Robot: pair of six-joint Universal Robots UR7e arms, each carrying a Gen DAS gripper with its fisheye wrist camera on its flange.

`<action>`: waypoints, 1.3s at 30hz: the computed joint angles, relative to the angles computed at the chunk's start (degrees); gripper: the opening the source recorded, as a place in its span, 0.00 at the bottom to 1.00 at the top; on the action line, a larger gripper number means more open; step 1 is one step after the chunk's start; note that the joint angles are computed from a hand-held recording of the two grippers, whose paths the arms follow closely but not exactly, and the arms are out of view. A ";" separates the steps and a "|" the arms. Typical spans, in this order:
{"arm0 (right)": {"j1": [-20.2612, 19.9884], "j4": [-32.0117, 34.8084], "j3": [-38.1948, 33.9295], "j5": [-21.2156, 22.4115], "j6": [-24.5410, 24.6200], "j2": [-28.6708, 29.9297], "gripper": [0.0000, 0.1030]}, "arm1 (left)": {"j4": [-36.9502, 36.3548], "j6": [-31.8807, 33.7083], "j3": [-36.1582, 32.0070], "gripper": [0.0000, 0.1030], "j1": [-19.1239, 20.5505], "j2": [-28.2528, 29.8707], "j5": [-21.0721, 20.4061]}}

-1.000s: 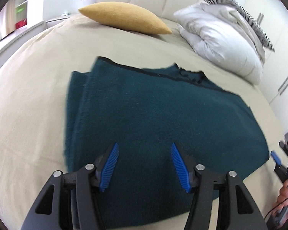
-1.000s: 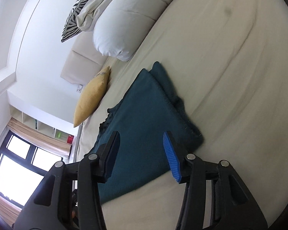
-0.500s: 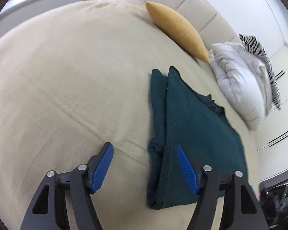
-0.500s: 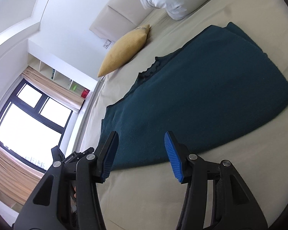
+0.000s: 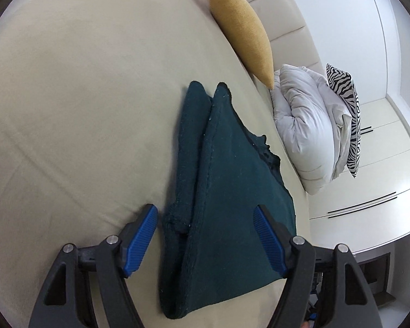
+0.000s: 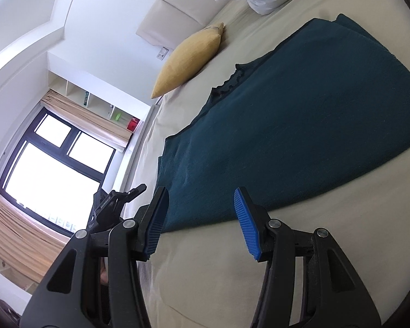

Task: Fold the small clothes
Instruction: 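Grasp the folded sweater edge with the left tool and lift it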

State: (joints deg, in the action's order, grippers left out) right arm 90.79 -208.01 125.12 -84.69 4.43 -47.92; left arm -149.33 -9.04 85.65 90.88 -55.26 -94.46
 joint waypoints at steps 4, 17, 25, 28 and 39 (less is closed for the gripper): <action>-0.09 1.41 -0.53 0.78 -0.31 0.21 0.48 | 3.12 -0.96 -3.63 0.71 0.69 1.91 -2.92; 4.21 15.17 -12.71 -0.96 -2.97 4.65 0.48 | 6.66 -0.24 -5.71 0.20 1.57 3.38 -3.78; 6.04 27.04 -25.66 -7.37 -4.09 11.11 0.48 | 5.99 3.88 -5.13 0.16 -0.32 2.74 -0.23; 4.49 30.85 -29.31 -8.51 -2.89 12.92 0.46 | 6.56 6.68 -5.01 0.16 -2.33 2.16 3.12; -4.77 24.53 -23.42 6.83 1.45 5.48 0.48 | 8.97 11.10 -8.60 0.15 -13.56 7.17 7.29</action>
State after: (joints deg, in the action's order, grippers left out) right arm 86.02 -183.48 101.71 -77.86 5.88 -42.44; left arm -140.36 2.07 77.05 77.31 -48.09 -87.17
